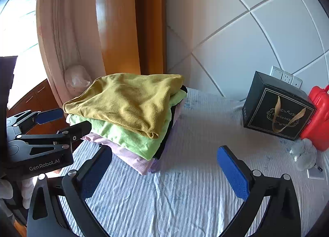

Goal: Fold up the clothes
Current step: 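Lower the T-shirt onto the stack and open both tools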

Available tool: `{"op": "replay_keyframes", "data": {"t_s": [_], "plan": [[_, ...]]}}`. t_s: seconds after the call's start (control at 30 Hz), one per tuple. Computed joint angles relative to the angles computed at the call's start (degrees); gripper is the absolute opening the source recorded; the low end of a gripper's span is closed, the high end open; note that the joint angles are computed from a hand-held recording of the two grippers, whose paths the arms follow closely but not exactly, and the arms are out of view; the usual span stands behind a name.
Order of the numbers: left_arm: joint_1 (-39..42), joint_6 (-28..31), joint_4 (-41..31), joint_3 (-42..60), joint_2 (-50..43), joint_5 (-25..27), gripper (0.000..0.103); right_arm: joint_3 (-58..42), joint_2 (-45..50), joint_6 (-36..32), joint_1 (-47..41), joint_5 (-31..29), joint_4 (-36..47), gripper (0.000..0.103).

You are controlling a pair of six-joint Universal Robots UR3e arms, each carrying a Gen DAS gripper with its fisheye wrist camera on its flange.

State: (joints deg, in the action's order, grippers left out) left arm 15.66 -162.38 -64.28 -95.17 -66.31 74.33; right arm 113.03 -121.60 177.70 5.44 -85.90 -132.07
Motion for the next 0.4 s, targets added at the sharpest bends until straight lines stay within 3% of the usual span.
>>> {"op": "replay_keyframes", "data": {"t_s": [0.4], "plan": [[2.1, -0.2, 1.2, -4.0, 2.6, -1.2, 0.078, 3.1, -1.2, 1.5, -0.4, -0.7, 0.4, 0.102]]}}
